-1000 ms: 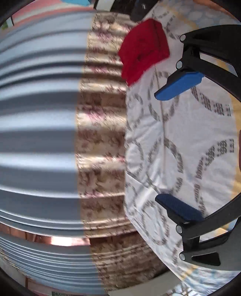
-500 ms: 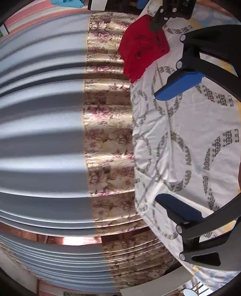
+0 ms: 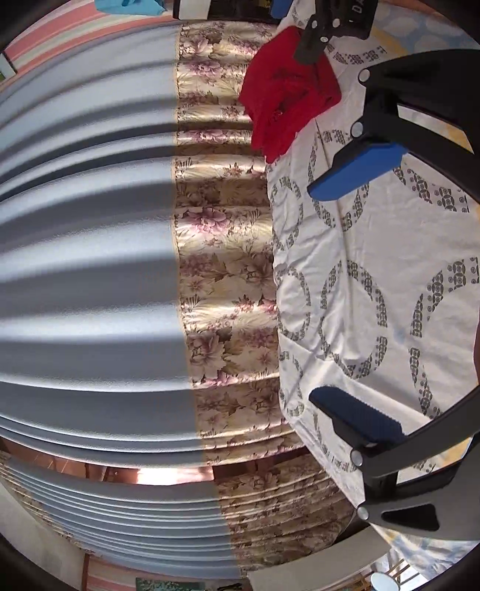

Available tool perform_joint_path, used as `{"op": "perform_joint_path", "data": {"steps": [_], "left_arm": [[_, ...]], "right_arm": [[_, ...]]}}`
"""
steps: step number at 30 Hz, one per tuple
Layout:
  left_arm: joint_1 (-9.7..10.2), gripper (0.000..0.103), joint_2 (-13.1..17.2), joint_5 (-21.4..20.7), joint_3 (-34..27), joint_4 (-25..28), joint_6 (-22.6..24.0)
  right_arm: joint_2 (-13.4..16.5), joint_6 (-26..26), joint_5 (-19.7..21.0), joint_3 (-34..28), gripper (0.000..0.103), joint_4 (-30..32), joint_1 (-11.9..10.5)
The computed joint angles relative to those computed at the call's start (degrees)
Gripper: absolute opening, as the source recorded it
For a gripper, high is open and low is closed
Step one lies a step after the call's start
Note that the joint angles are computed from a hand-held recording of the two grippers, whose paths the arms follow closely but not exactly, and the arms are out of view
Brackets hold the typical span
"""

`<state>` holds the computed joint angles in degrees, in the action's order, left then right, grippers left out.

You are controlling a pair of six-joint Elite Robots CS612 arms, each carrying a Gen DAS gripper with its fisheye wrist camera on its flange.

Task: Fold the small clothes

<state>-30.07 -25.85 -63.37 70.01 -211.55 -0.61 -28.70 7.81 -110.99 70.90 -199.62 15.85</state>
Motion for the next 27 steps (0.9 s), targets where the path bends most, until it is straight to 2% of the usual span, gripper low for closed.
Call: {"op": "perform_joint_path", "data": {"steps": [6,14,27], "left_arm": [[-0.39,0.101,0.56,2.70,-0.87,0.47,1.50],[-0.35,0.101,0.56,2.86,-1.08,2.40,0.55],[0.35,0.101,-0.33,-0.04,-0.27,4.99,-2.47]], "right_arm": [[-0.12,0.69,-0.11,0.03,0.100,0.52,-0.26],[-0.07,0.31,0.16,-0.03,0.100,1.33,-0.29],[0.03,-0.59,0.41,-0.27,0.100,2.38,-0.30]]}}
